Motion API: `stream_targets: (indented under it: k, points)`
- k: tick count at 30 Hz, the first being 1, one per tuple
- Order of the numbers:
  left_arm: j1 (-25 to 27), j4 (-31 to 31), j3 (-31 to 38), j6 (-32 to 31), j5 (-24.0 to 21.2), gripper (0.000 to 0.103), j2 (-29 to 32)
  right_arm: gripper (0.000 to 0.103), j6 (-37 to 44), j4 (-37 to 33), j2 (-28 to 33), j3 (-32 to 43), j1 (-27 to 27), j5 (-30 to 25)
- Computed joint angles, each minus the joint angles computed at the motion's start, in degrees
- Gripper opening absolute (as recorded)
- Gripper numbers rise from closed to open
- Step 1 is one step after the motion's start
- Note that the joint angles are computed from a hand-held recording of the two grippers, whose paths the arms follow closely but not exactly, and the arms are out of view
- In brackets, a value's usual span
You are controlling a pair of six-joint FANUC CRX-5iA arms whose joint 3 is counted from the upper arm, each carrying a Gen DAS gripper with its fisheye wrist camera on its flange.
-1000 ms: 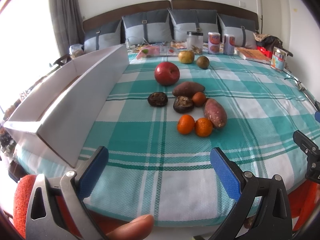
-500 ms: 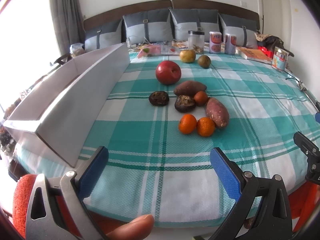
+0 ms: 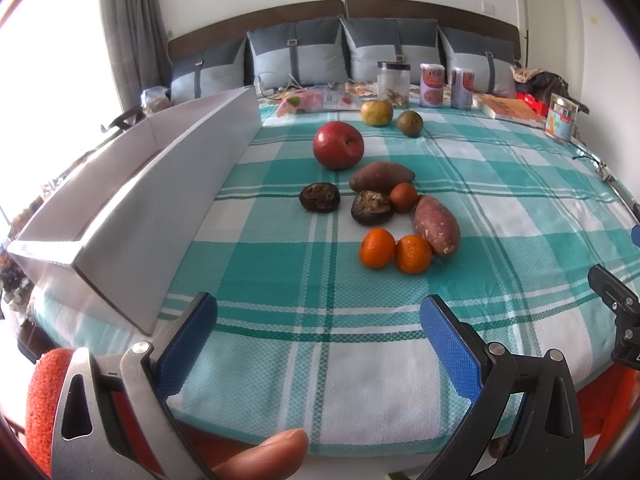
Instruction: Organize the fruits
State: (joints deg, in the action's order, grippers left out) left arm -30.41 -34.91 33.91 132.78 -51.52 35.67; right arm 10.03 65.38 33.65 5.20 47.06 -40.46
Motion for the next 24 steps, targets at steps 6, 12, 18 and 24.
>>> stream_targets:
  k: [6,12,18,24]
  points:
    - [0.4,0.59,-0.36,0.34,-0.11,0.102,-0.2,0.103,-1.48,1.25,-0.26,-0.78,-0.3,0.59]
    - [1.61,3.48,-0.81,-0.39,0.22,0.102,-0.09,0.103,0.41,-1.2,0.11,0.11,-0.09,-0.09]
    - [3.4,8.34,3.85,-4.58,-1.02,0.102,4.26,0.103,3.09,-4.32,1.12,2.14,0.0,-0.86]
    - [3.92,7.77,9.71,-5.87,-4.73,0.102,9.11,0.103,9.86,-12.07,6.29,10.41,-0.8,-4.13]
